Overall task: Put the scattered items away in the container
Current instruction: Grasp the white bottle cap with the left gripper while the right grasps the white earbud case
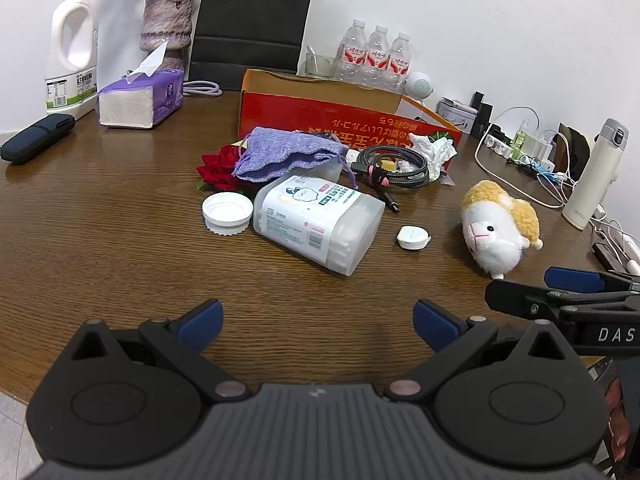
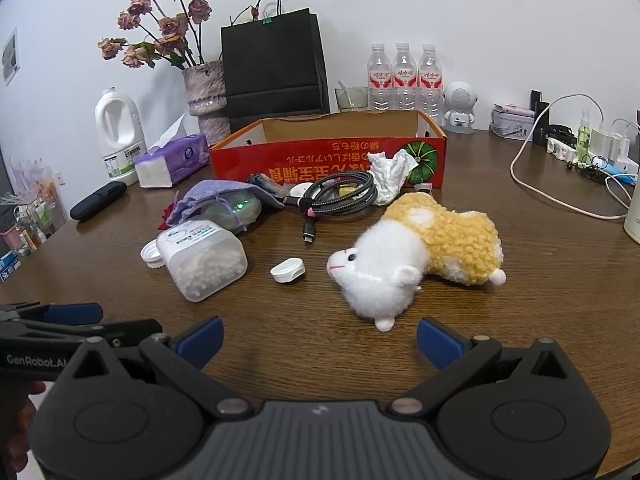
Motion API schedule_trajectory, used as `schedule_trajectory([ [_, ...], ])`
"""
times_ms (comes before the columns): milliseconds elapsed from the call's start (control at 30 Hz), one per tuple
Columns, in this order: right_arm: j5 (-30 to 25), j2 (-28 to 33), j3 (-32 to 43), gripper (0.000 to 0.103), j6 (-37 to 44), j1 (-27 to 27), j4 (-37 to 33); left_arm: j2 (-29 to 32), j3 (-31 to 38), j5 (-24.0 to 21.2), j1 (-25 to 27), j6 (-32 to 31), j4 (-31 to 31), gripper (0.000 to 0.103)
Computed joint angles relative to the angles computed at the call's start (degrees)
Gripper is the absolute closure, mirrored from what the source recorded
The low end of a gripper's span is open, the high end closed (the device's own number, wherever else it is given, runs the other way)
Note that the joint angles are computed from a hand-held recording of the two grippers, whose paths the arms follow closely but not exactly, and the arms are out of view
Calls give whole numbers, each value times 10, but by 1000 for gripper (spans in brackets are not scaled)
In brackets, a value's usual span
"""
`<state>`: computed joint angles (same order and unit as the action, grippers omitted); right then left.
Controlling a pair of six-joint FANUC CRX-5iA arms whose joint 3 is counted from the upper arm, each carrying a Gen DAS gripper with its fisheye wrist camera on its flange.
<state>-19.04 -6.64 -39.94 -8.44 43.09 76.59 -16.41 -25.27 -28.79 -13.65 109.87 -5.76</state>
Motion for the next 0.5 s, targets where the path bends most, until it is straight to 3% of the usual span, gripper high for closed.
schedule_trajectory([
  [500,1,3,3,0,5,0,-2,-1,-5,6,6,-11,12,0],
])
